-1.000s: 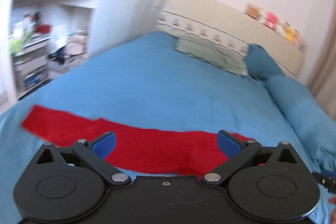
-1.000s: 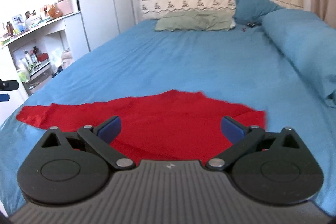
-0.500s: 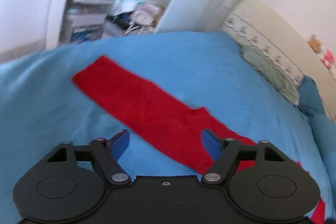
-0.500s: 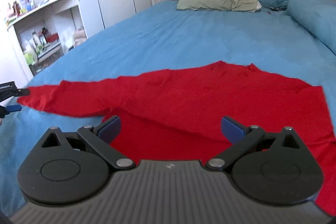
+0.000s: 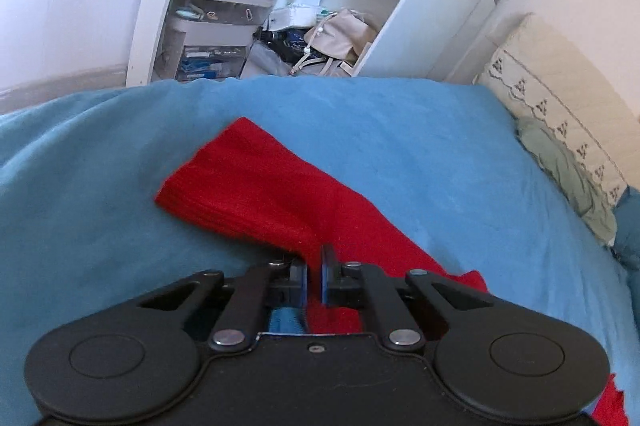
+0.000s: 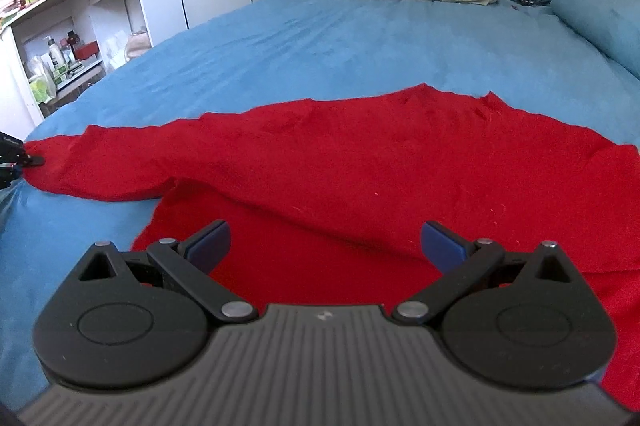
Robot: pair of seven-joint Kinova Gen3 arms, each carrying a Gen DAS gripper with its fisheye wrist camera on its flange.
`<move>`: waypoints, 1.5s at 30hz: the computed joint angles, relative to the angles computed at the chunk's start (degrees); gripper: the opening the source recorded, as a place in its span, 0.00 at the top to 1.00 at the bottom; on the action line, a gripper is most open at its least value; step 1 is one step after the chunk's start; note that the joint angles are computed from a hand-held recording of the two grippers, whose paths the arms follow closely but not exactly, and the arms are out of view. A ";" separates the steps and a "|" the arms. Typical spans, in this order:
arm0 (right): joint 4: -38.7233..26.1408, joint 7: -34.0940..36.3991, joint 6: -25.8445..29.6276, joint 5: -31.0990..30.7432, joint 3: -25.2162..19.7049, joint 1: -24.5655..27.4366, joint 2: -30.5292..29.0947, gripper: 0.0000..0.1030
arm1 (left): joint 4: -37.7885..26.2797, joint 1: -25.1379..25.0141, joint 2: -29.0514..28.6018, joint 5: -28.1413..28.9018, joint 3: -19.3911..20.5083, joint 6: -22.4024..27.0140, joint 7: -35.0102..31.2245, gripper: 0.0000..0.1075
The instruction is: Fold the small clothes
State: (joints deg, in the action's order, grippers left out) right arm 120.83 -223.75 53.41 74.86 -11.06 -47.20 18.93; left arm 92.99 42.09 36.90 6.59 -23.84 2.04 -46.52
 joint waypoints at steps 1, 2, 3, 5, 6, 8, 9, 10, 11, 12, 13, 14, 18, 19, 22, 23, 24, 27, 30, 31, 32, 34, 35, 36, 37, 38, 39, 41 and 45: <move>0.26 -0.36 -0.16 0.11 0.05 0.09 -0.11 0.00 | -0.39 1.43 0.21 -0.74 -1.65 0.71 0.76 0.95; 0.69 -1.00 -0.10 0.28 0.06 0.07 -0.29 0.00 | -0.82 3.89 0.42 -1.50 -4.30 1.70 1.29 0.96; 1.05 -1.41 -0.01 0.34 0.01 0.09 -0.59 0.00 | -1.11 5.83 0.58 -1.33 -6.38 2.17 0.89 0.96; 1.89 -3.17 0.39 0.77 -0.22 -0.06 -1.22 0.00 | -0.98 8.87 0.03 -2.83 -9.01 1.40 1.48 0.96; 2.94 -5.24 0.50 1.62 -0.54 -0.05 -1.98 0.00 | -0.84 10.47 -0.54 -3.41 -10.13 0.75 1.50 0.96; 5.07 -8.96 0.64 2.81 -0.18 -0.88 -3.97 0.00 | -1.25 13.98 -1.57 -4.29 -12.36 -0.05 0.80 0.96; 5.51 -9.42 1.66 2.43 -1.59 -0.06 -4.74 0.00 | -1.74 15.53 -2.38 -4.94 -12.69 -0.56 -0.18 0.96; 5.66 -9.22 2.45 1.75 -2.02 0.03 -5.39 0.00 | -2.47 16.92 -2.73 -5.17 -13.08 -0.71 -1.06 0.96; 6.28 -9.33 3.44 1.09 -2.53 -0.10 -6.45 0.00 | -3.35 18.26 -3.18 -5.52 -13.18 -0.94 -2.14 0.96; 6.80 -9.41 4.30 0.55 -3.02 -0.17 -7.37 0.00 | -4.42 19.47 -3.56 -5.89 -12.84 -1.25 -3.39 0.96; 7.34 -9.34 5.27 -0.15 -3.52 -0.24 -8.45 0.00 | -5.81 20.31 -3.77 -6.11 -12.01 -1.28 -4.68 0.96; 7.96 -9.30 6.43 -0.96 -4.11 -0.42 -9.57 0.00 | -7.36 20.62 -3.97 -6.33 -10.41 -1.00 -6.01 0.96; 11.65 -9.25 10.05 -4.44 -6.69 -0.40 -15.59 0.00 | -16.29 22.24 -1.37 -7.44 -4.28 2.41 -9.77 0.96; 12.41 -9.01 10.86 -5.51 -7.40 -0.27 -16.92 0.00 | -18.94 22.12 -0.25 -8.20 -2.10 3.89 -10.26 0.96; 14.38 -7.47 14.28 -9.20 -9.70 -0.08 -20.32 0.00 | -26.90 21.24 4.13 -10.42 5.07 8.32 -10.58 0.96; 15.17 -7.29 15.45 -10.38 -10.54 -0.09 -21.48 0.00 | -29.56 21.22 5.74 -11.11 7.04 10.18 -10.57 0.96; 16.02 -7.41 17.14 -11.90 -11.58 -0.23 -22.62 0.00 | -32.21 21.17 7.49 -12.19 9.20 12.29 -10.30 0.96; 18.31 -6.97 18.80 -15.49 -13.55 -0.03 -25.46 0.00 | -39.46 21.01 12.92 -13.57 14.74 19.28 -11.75 0.96; 20.79 -7.01 17.84 -18.37 -14.94 0.64 -27.85 0.00 | -44.46 20.50 17.39 -15.29 19.65 24.98 -13.30 0.95; 21.48 -7.26 17.48 -19.10 -15.45 0.93 -28.35 0.00 | -45.07 20.35 18.16 -15.89 20.60 26.06 -13.34 0.95; 22.13 -7.54 17.14 -19.83 -15.95 1.18 -28.85 0.00 | -45.76 20.04 18.93 -16.30 21.65 27.03 -13.64 0.95; 22.94 -8.67 16.90 -20.63 -17.16 1.46 -29.08 0.00 | -47.44 19.14 20.26 -16.35 23.53 29.03 -14.04 0.94; 23.36 -9.10 16.93 -20.97 -17.70 1.50 -29.28 0.00 | -47.35 18.71 20.34 -16.18 24.19 28.84 -14.07 0.93; 23.62 -9.28 16.80 -21.03 -17.93 1.61 -29.47 0.00 | -46.20 18.28 19.88 -15.91 24.77 27.81 -14.07 0.92; 23.73 -9.30 16.68 -21.03 -18.06 1.76 -29.60 0.00 | -44.52 17.56 19.09 -15.42 25.64 27.10 -14.53 0.90; 23.47 -9.35 16.93 -21.20 -18.35 1.85 -29.38 0.00 | -43.89 16.62 18.69 -14.98 26.88 26.57 -15.52 0.78; 23.27 -8.82 16.97 -21.16 -18.24 2.00 -29.53 0.00 | -43.56 15.77 18.20 -14.54 27.89 26.43 -16.62 0.58; 22.49 -7.60 17.47 -20.66 -18.18 2.34 -29.47 0.00 | -40.31 16.03 15.91 -14.86 26.73 23.86 -16.83 0.33; 20.36 -1.84 17.24 -17.63 -16.83 3.48 -30.04 0.00 | -31.76 20.99 9.55 -19.23 17.95 22.79 -11.23 0.09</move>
State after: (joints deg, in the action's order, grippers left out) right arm 141.18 -225.59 70.64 57.24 -27.89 -43.72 -11.11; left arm 61.23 63.08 46.45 -12.64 -5.89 24.83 -57.75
